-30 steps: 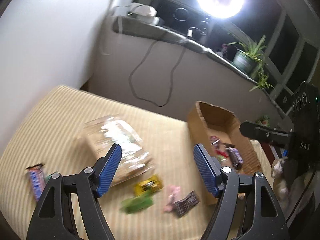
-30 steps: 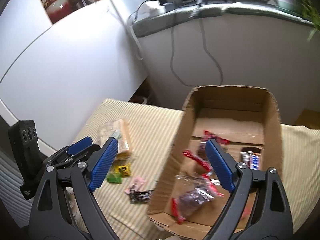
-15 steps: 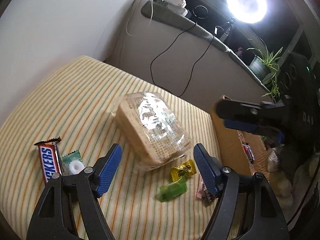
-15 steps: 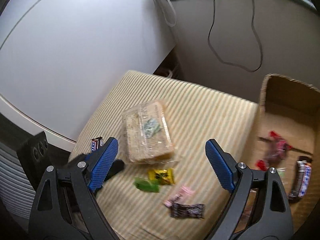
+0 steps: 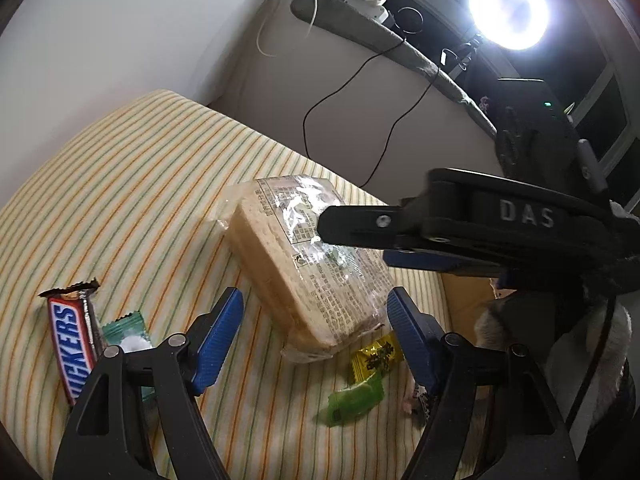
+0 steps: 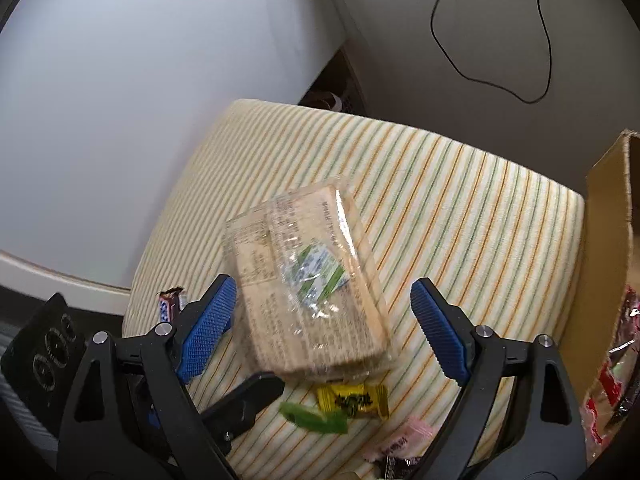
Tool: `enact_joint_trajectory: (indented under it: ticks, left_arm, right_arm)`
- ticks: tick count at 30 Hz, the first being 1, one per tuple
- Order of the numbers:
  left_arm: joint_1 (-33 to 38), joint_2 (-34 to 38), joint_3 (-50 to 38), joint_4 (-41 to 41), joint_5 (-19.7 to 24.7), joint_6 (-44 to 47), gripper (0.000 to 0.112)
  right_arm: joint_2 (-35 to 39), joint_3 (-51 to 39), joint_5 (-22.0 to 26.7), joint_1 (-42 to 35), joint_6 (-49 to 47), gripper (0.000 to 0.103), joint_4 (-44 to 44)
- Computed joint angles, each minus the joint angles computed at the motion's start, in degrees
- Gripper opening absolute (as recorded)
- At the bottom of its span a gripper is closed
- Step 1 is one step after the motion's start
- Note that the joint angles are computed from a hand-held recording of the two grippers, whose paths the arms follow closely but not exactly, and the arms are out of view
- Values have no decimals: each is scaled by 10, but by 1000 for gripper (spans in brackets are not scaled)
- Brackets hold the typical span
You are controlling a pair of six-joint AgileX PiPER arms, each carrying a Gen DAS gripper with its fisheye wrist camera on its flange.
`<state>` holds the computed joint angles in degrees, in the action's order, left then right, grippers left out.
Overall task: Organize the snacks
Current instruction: 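Move both tools to the wrapped biscuit pack and close them on it, then lift the biscuit pack with both tools and lower it into the box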
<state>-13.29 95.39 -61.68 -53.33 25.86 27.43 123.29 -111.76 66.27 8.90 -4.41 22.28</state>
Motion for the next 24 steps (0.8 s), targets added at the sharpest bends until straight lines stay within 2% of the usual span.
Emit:
enact_joint_trajectory:
  ticks: [9,16,24]
  left_arm:
    - [14,8,-3,-30,18,33,74]
    - [12,8,-6,-33,25,39,72]
    - [-3,-10,4,8,-1,7,72]
  right_arm:
    - [42,-29,29,-4,0,91,42]
    - [26,-7,22,3,-11,77,34]
    - [-9,42,8,-2,-28,61,45]
